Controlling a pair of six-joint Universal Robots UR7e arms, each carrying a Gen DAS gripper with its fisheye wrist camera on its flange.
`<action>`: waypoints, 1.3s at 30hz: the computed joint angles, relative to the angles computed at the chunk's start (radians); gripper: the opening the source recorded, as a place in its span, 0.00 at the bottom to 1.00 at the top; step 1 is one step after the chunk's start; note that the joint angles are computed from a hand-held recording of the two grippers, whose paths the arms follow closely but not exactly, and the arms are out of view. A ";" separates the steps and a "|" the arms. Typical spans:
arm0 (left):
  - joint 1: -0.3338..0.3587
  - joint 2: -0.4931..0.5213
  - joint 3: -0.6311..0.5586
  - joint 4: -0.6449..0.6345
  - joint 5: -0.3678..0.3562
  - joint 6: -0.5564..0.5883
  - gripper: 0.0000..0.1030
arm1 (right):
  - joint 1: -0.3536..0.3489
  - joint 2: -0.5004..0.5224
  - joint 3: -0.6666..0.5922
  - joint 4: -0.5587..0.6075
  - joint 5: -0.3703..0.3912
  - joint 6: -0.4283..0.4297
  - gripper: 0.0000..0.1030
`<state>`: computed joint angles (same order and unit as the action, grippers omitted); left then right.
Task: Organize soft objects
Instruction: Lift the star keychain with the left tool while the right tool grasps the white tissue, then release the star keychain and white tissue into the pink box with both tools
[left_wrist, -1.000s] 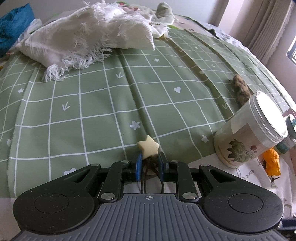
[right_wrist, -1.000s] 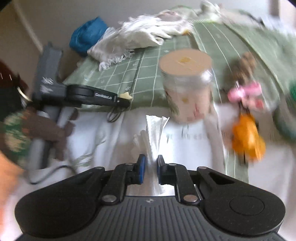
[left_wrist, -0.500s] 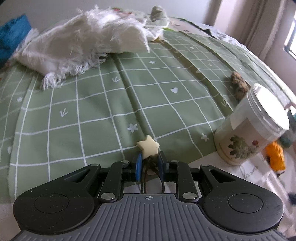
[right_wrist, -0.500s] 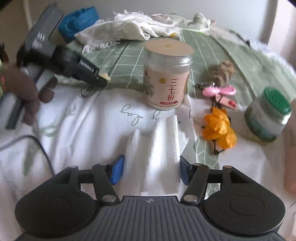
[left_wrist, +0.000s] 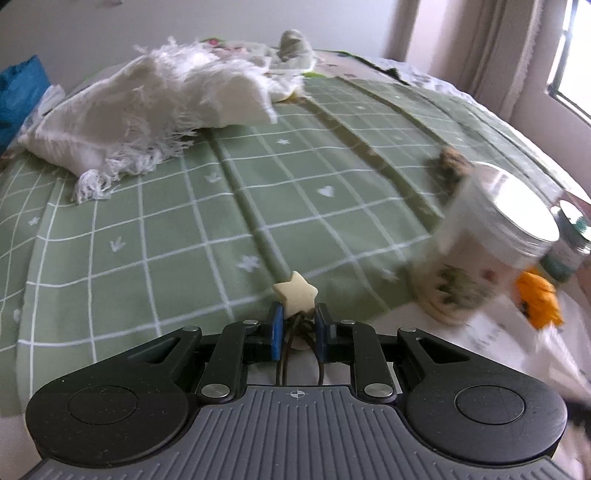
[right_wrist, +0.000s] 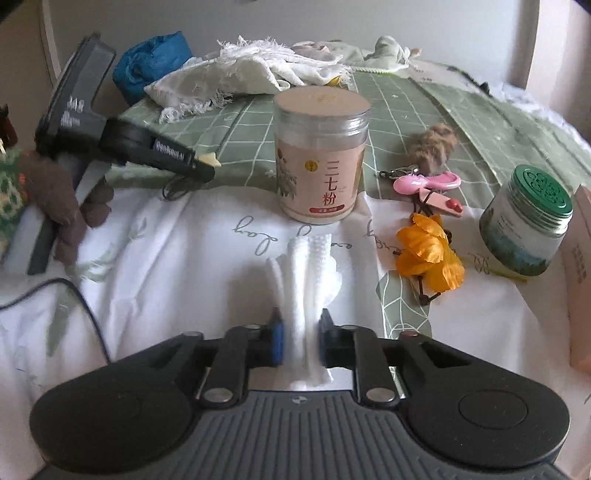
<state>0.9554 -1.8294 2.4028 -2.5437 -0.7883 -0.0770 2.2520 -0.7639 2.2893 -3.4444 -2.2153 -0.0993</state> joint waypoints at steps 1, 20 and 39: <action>-0.026 -0.017 0.000 0.050 0.003 -0.019 0.20 | 0.008 -0.017 0.003 0.008 -0.006 0.010 0.14; -0.373 0.425 -0.255 -0.248 -0.420 -0.139 0.21 | -0.127 -0.703 0.120 -0.003 -0.103 -0.154 0.13; -0.263 0.655 -0.220 -0.376 -0.495 -0.185 0.21 | -0.592 -0.595 -0.052 0.341 0.141 0.021 0.17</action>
